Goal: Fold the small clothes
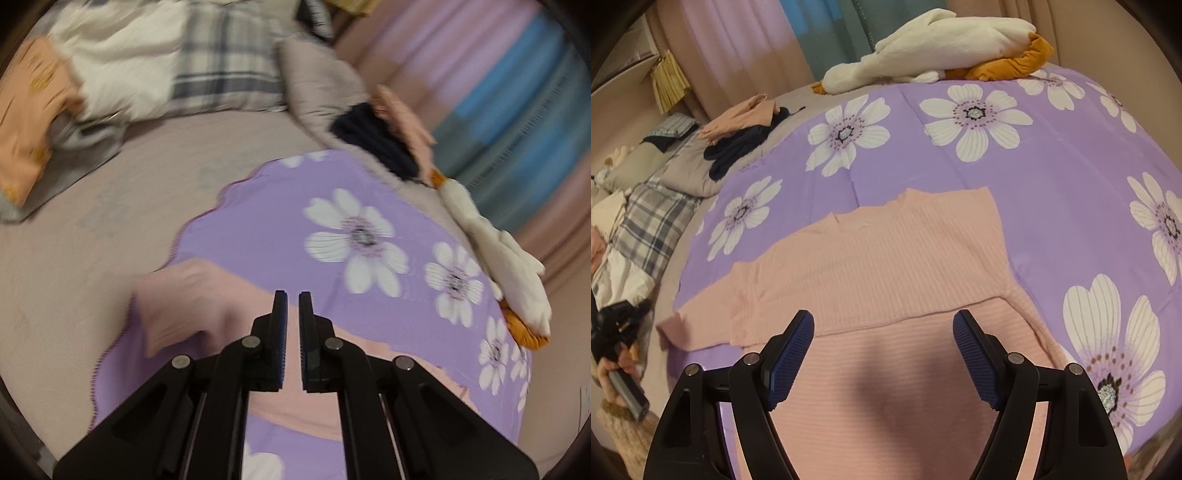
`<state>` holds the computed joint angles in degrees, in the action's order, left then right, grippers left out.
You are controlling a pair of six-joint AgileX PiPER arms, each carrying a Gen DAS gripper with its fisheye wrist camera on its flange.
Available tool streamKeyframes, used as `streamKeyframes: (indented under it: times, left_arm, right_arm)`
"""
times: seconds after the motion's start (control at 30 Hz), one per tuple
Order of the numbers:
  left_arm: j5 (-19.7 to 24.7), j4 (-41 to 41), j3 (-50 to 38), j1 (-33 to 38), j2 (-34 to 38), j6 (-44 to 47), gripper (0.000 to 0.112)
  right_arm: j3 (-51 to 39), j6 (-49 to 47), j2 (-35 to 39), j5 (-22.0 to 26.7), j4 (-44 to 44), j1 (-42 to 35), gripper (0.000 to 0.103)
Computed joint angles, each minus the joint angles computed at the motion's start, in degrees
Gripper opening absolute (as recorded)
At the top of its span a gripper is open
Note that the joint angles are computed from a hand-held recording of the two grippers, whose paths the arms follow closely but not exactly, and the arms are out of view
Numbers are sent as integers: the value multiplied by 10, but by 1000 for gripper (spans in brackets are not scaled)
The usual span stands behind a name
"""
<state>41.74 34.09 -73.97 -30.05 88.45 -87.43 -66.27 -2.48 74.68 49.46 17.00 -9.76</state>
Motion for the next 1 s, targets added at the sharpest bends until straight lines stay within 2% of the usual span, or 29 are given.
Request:
streamKeyframes:
  times: [0.33,0.57,0.6,0.67,0.7,0.73,0.9,0.97,1.0]
  left_arm:
    - [41,-16,-179,-74,95,107,4]
    - [65,-36,-174,-81,106,113,6]
    - [63,-38,-160,-77,100,105,9]
    - [61,-47,-125,-64,81,89,29]
    - [59,-46,-95,-54,65,68,43]
    - [62,-41,-75,-51,53,44,51]
    - [28,-54,42,-9,-20,-41,56]
    - [21,-57,77,6,-41,-67,65]
    - [20,-57,86,12,-45,-74,75]
  right_arm:
    - [11,-37,-18,5,39,-46,77]
    - [17,-57,-22,12,53,-65,77]
    - [17,-59,-20,15,55,-67,77]
    - [19,-64,-18,17,59,-69,77]
    - [19,-67,-17,18,61,-70,77]
    - [20,-67,-16,18,60,-69,77]
    - [18,-59,-8,18,54,-56,77]
    - [17,-56,-6,17,51,-51,77]
    - [16,-53,-4,16,46,-45,77]
